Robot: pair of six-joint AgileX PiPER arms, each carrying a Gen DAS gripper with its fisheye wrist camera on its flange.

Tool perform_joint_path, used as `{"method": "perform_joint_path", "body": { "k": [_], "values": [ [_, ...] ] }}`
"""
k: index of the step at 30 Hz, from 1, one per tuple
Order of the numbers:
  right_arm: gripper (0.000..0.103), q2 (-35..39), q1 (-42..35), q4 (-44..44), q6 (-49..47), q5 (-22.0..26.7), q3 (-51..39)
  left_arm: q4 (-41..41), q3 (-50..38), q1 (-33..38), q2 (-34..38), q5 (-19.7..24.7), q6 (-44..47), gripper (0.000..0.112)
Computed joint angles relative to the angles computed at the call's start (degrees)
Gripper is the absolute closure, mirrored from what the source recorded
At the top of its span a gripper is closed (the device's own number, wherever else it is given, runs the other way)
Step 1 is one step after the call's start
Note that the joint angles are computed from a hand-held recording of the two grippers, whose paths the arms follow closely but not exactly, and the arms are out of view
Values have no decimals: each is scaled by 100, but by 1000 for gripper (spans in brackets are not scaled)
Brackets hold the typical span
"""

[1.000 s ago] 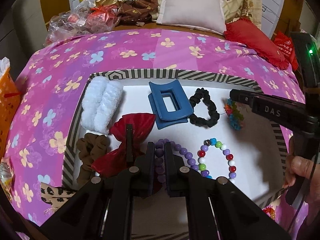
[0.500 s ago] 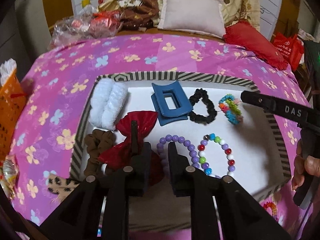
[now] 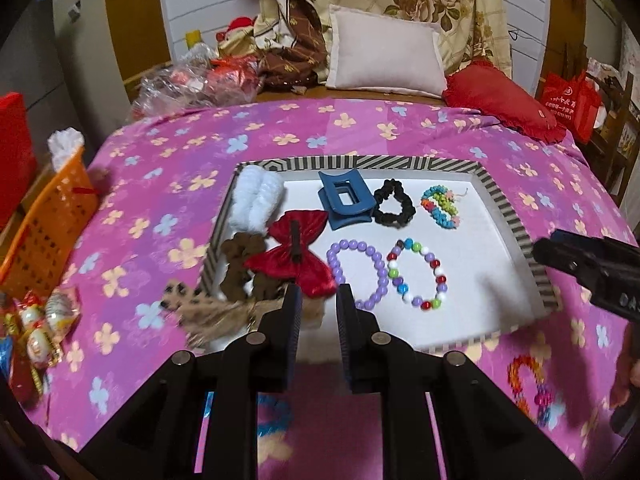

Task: Organize jewelry
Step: 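Move left gripper toward blue bead bracelet while right gripper approaches orange heart bracelet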

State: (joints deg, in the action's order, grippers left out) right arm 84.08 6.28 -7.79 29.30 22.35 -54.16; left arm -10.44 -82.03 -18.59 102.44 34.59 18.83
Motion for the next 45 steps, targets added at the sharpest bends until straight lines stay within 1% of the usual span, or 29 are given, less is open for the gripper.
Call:
{"method": "perform_joint_path", "body": {
  "k": [5,9,11,15,17,19,22,25,27,31,36,45],
  "values": [
    [51,-762,540,-1070,1370,122,718,-121,799,109,-662,-321,170,91],
    [46,-1294,1143,-2082,2672,541,1171,-88,1357,155,-1092,-542,249,91],
    [44,-1517,1396,-2386,3145,729,1368,-263,1543,256,-1246,-540,422,91],
    [42,-1905,1679,-2764,3794,1115,1710,-924,1786,674,-1431,-288,987,91],
    [42,-2003,1704,-2777,3888,1266,1793,-1222,1902,896,-1483,-219,1233,91],
    [42,-2115,1671,-2795,3977,1289,1922,-1438,2016,1154,-1504,-168,1427,90],
    [42,-2142,1582,-2686,3923,1188,2038,-1739,1983,1495,-1400,9,1661,87],
    [42,-2071,1623,-2723,3963,1067,2106,-1965,2032,1782,-1349,-16,1884,85],
    [42,-1986,1670,-2772,3996,962,2135,-2015,1976,1935,-1247,6,1932,84],
    [42,-1723,1749,-2802,3974,827,2150,-2233,1745,2299,-940,219,1999,82],
    [42,-1584,1833,-2876,3992,787,2122,-2363,1615,2412,-727,429,2090,80],
    [42,-1546,1825,-2858,3959,741,2139,-2058,1863,2080,-843,-56,1986,79]
  ]
}}
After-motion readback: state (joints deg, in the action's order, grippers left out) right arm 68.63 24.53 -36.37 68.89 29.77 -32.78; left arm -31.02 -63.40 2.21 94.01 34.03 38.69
